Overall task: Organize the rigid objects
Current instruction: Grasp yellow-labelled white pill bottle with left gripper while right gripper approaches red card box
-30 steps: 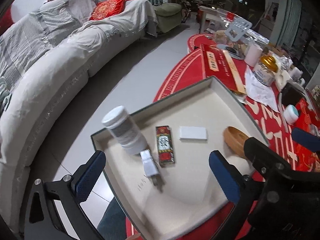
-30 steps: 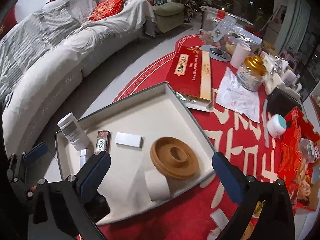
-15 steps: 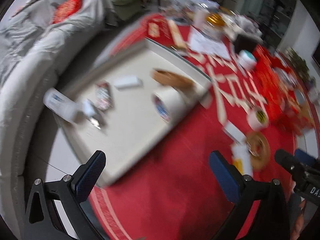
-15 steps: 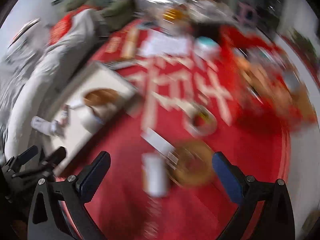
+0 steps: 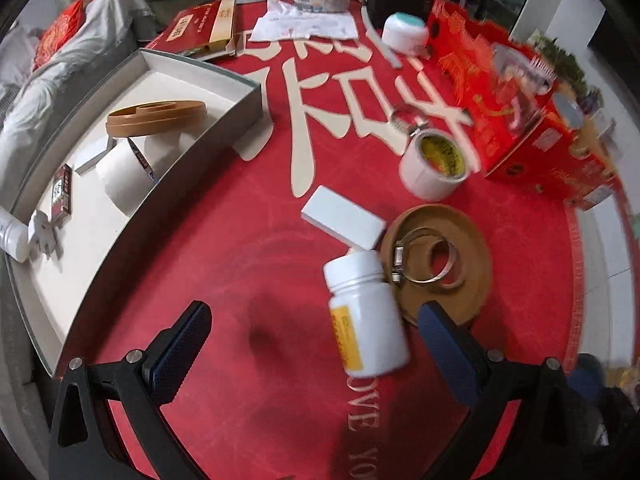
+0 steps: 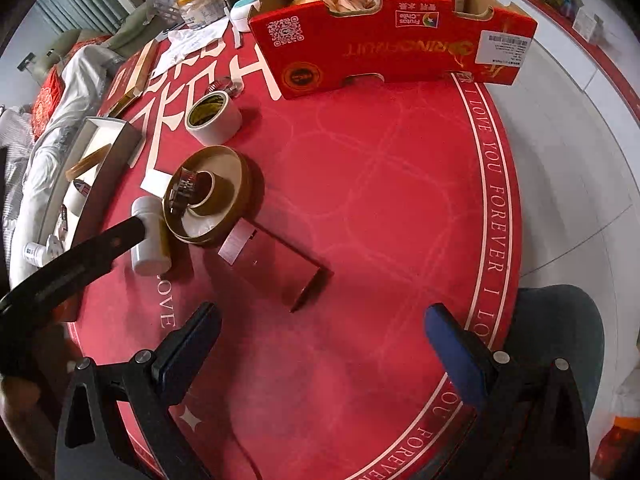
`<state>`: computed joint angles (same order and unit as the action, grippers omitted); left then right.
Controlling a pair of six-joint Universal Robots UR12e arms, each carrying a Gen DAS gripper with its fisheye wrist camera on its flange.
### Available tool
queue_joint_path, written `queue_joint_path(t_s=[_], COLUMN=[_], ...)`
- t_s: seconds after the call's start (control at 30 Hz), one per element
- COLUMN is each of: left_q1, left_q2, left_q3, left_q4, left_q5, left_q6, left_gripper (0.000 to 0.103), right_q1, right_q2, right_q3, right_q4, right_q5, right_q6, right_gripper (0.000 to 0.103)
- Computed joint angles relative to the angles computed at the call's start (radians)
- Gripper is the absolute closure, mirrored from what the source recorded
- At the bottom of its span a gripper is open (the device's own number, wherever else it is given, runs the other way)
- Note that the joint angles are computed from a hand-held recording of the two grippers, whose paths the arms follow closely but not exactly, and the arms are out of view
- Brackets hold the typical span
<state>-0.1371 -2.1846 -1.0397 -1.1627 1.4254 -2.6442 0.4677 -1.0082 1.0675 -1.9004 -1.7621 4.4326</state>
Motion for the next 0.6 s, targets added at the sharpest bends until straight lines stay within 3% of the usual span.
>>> queue_joint_path(t_s=[0.1,0.17,0.27,0.4,0.53,0.6], left_q1=[0.003,0.009,0.02,0.014,-0.004,-0.005], left_q2=[-0.011,-0.032,-0.054,-0.055,-0.056,-0.059], left_q3=[-0.001,0.028,0.066,0.066,0.063,0.073], left_q4=[0.044,0.025,-0.017,-0.001,0.043,0.048], left_q5=[0.057,0.082,0.084,0.077,0.099,0.098], left_q6=[-0.01,-0.027,-0.046,-0.028,0.019,-0.004], left_gripper=[0.0,0.0,0.0,0.0,0.0,0.0], right_q1=[-0.001,-0.002,-0.008,-0.015,-0.026,-0.028], right_q2=[0.007,0.017,0.046,0.095,0.115,0.111], right_q3=[-0.008,-0.019,-0.055,-0.126,-0.151,-0.15], right_q4=[-0.003,-0.004,0.008,0.082,0.122,0.136], right_q5=[-0.004,-0.008,-0.001,-0.012,0.019,0.026], right_q6=[-0.024,-0.048,-0.117,-0.225,-0.272,-0.266], right_gripper=[0.001,0.001,0.001,0.001,0.001,0.001])
